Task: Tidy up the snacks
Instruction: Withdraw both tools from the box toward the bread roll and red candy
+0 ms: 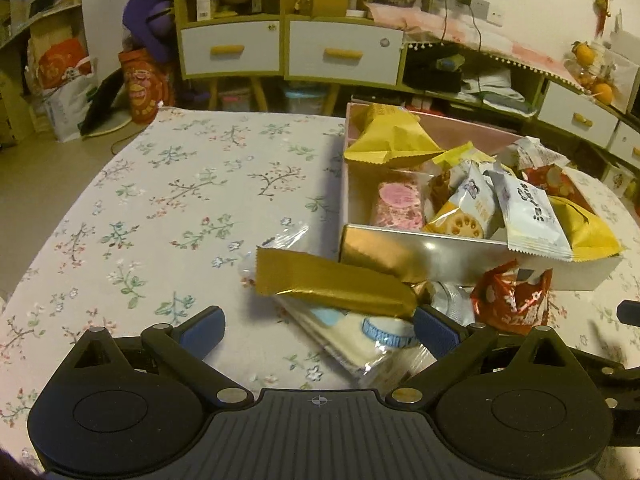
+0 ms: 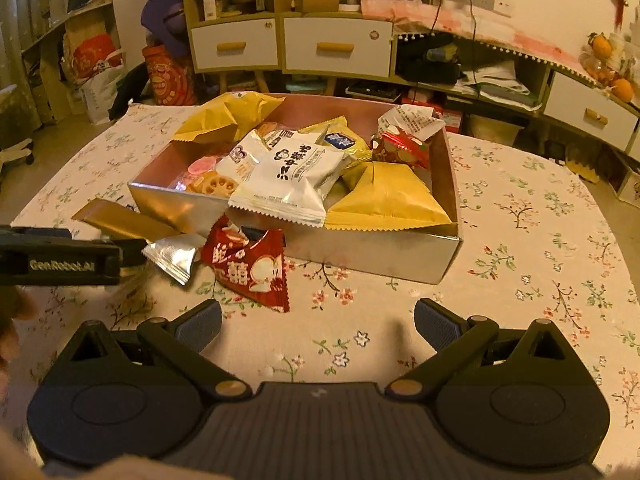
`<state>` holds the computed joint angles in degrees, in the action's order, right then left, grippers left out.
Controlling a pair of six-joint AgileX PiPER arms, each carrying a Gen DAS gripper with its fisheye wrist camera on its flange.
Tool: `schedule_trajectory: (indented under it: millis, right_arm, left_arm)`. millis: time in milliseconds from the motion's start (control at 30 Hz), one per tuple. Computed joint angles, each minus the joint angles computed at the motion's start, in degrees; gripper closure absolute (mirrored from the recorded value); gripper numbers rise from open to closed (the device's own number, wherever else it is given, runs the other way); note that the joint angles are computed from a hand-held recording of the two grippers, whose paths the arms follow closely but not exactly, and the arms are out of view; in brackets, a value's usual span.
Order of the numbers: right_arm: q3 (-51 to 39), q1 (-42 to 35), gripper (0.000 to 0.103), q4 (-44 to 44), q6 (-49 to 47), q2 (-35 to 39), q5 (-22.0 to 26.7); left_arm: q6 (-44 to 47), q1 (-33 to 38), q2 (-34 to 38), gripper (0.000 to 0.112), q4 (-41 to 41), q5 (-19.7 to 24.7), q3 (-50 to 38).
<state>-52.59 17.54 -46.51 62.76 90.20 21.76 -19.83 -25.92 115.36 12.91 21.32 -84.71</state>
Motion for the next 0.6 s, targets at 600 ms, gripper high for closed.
schedule_trajectory:
  millis: [600]
  right_arm:
    - [-4.31, 1.49, 0.0, -0.52, 2.28, 5.24, 2.26]
  left_arm:
    - [20.64, 7.83, -1.38, 0.01, -14.17, 0.2, 3.62]
